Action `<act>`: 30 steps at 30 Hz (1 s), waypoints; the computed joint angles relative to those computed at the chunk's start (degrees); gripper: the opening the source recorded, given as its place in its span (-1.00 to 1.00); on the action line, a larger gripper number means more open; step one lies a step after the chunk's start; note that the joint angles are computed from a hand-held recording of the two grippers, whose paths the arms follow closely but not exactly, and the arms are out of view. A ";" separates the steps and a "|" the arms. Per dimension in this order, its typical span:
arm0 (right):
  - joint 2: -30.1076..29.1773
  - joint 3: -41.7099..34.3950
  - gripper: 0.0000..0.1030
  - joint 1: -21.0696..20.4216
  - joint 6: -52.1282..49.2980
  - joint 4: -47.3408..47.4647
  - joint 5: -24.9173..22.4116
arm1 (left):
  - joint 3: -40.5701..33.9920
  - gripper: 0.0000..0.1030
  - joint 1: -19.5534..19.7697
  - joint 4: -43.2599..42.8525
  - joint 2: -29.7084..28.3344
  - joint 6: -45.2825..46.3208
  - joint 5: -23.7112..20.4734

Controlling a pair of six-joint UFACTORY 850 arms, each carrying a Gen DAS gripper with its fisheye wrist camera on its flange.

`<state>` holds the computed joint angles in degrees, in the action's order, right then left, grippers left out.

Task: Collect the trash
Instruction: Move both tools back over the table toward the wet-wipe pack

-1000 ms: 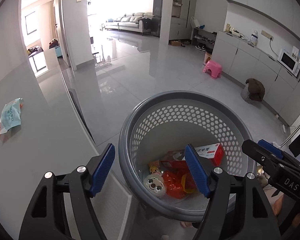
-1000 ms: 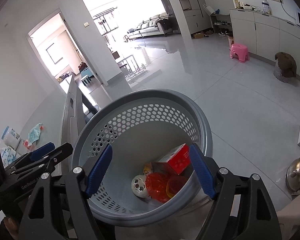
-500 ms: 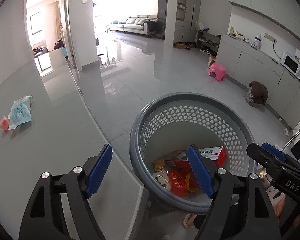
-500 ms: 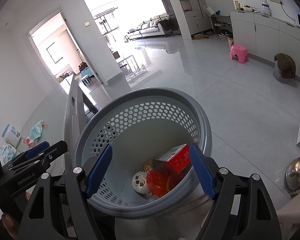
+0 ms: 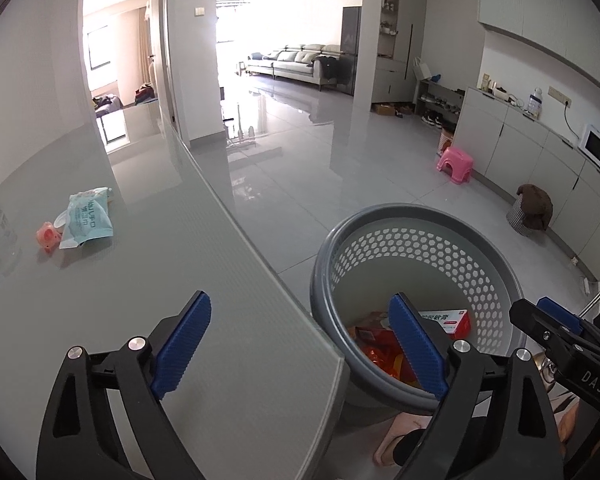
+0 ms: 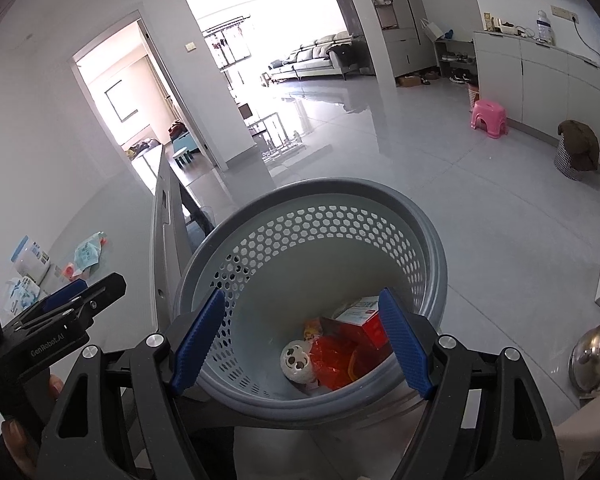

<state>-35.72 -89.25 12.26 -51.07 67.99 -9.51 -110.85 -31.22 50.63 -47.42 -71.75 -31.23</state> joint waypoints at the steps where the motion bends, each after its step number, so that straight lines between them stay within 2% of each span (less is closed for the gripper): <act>1: -0.07 -0.24 0.47 0.22 -0.29 0.11 -0.10 | 0.50 0.82 0.05 0.95 0.35 -1.20 -0.35; 6: -1.14 -2.22 0.47 1.49 -1.34 0.34 -1.06 | 4.61 0.88 0.97 4.63 3.27 -6.80 -2.55; 15: -5.85 -10.22 0.47 4.97 6.02 -9.74 -5.26 | 15.38 0.88 4.72 7.57 10.65 -16.35 -3.05; 20: -9.58 -17.00 0.47 7.48 10.92 -16.21 -8.25 | 19.44 0.88 7.07 9.61 13.61 -20.44 -5.75; 26: -16.96 -30.08 0.47 10.20 18.42 -24.70 -14.22 | 22.46 0.88 10.72 9.73 15.65 -22.77 -7.87; 30: -24.90 -44.09 0.47 11.82 25.10 -31.18 -20.47 | 23.06 0.88 12.98 10.67 15.80 -24.23 -9.03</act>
